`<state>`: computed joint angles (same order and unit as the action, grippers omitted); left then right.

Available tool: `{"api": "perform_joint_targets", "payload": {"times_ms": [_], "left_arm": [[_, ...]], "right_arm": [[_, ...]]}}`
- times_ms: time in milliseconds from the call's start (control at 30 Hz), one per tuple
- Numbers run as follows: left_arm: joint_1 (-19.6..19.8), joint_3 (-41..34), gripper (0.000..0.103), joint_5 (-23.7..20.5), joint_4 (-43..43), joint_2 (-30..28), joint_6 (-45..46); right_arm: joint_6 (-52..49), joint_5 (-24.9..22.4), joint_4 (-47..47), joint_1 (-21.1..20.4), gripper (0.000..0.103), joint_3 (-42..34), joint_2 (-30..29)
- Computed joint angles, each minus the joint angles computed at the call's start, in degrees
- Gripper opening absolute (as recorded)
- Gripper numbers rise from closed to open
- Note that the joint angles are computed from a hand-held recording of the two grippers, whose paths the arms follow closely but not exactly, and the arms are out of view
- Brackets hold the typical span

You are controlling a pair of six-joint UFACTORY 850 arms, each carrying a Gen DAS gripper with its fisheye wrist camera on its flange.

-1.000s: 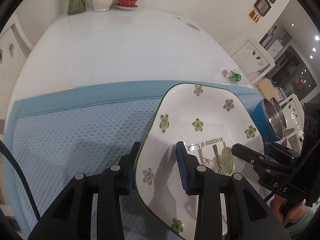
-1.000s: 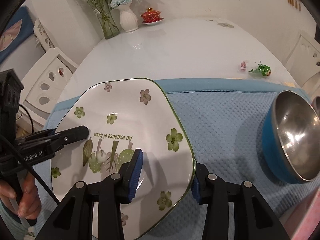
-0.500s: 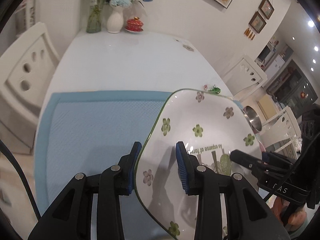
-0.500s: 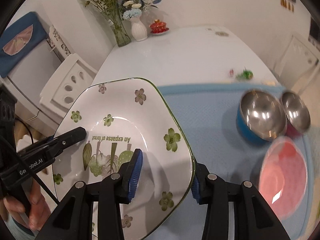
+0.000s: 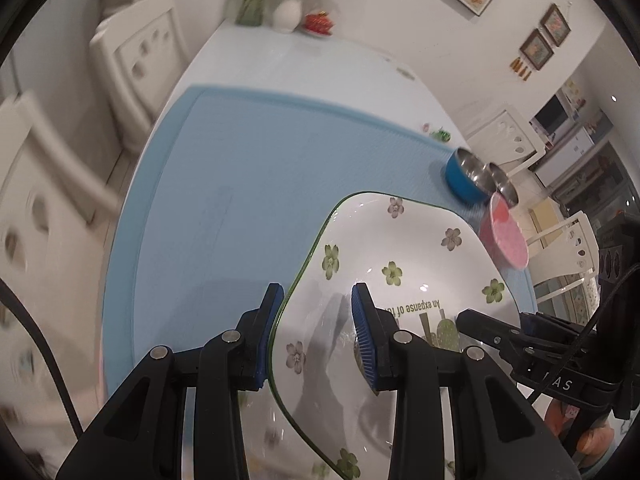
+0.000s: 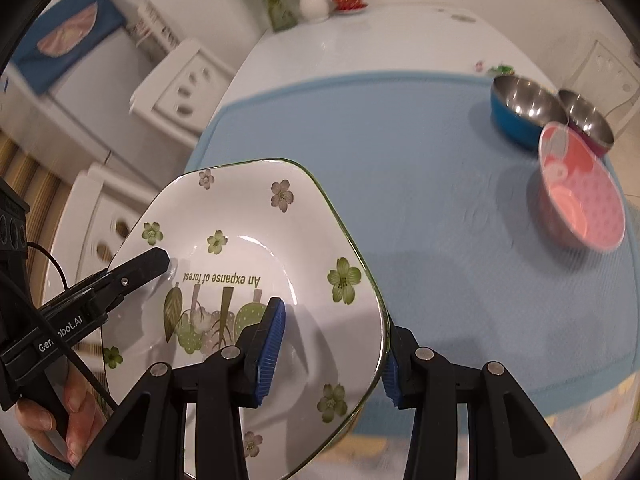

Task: Organize plates and bowls
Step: 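Carry the smaller hexagonal plate with the right tool onto the plate stack, then lower the smaller hexagonal plate onto the stack and open both tools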

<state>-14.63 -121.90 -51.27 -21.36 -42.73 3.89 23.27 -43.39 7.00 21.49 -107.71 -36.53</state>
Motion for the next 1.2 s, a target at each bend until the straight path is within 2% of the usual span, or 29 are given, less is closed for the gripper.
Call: {"api": "perform_joint_targets", "payload": {"times_ms": [133, 367, 733, 1200], "left_arm": [[0.3, 9.3, 0.030, 1.8, -0.7, 4.9, -0.3], [0.4, 16.9, 0.030, 3.0, -0.9, 8.2, -0.7], [0.6, 20.1, 0.030, 3.4, -2.1, 8.7, -1.3], [0.4, 17.3, 0.031, 2.5, -2.1, 6.8, -0.7]], "right_arm": [[-1.4, 0.2, 0.4, 1.3, 0.042, 4.6, 2.0], [-2.1, 0.2, 0.6, 2.3, 0.042, 8.3, 3.0], [-2.5, -2.0, 0.5, 2.4, 0.042, 6.9, 0.4], [0.5, -5.4, -3.3, 2.7, 0.042, 0.6, -4.1]]}}
